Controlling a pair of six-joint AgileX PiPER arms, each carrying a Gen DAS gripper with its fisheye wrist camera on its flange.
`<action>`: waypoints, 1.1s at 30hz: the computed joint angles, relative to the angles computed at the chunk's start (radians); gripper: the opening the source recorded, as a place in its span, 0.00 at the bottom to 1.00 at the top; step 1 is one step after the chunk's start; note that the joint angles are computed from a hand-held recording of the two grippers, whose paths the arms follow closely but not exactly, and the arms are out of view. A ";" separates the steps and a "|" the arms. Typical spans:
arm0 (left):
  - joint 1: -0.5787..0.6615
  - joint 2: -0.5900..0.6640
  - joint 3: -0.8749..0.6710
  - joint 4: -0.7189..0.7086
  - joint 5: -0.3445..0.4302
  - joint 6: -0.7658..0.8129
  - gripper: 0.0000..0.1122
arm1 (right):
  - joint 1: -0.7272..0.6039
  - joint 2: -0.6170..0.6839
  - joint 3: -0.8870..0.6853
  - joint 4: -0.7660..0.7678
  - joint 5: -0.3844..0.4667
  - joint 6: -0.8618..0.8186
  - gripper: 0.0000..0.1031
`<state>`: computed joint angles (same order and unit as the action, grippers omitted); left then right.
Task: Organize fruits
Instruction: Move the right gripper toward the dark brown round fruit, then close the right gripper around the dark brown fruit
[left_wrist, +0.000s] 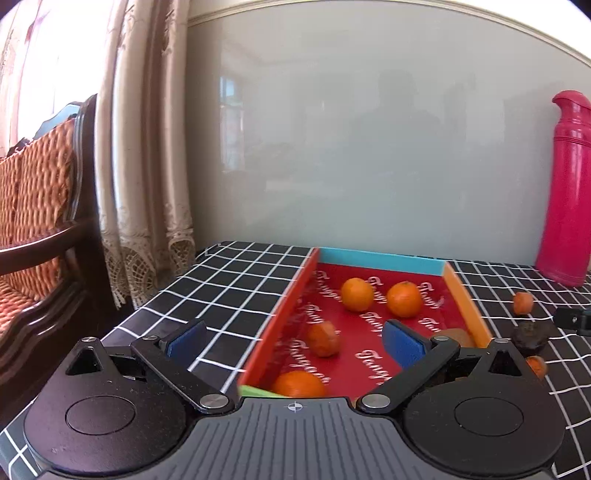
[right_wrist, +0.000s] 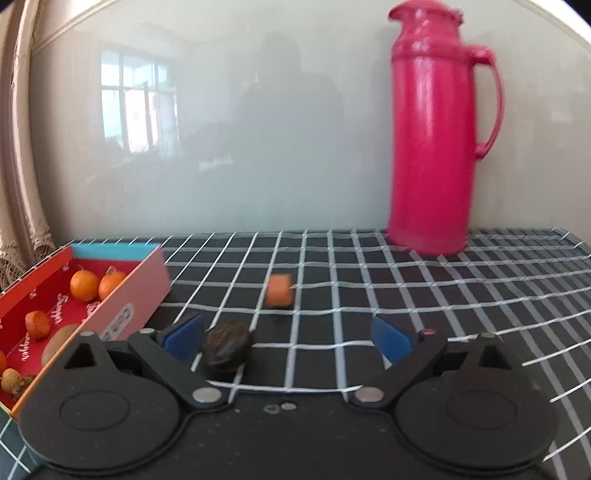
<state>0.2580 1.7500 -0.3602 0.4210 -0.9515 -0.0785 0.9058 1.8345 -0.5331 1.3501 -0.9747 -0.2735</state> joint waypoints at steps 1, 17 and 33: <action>0.011 0.003 -0.006 0.009 0.005 -0.005 0.89 | -0.004 0.005 -0.008 -0.013 0.008 0.016 0.88; 0.113 0.039 -0.075 0.110 0.036 -0.054 0.90 | -0.112 0.094 -0.188 0.058 0.185 -0.119 0.78; 0.126 0.044 -0.088 0.142 0.040 -0.076 0.90 | -0.118 0.123 -0.237 0.073 0.202 -0.139 0.39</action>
<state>0.3837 1.7937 -0.4481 0.5630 -0.9114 -0.1544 0.7876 1.9570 -0.7700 1.4233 -0.7723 -0.4124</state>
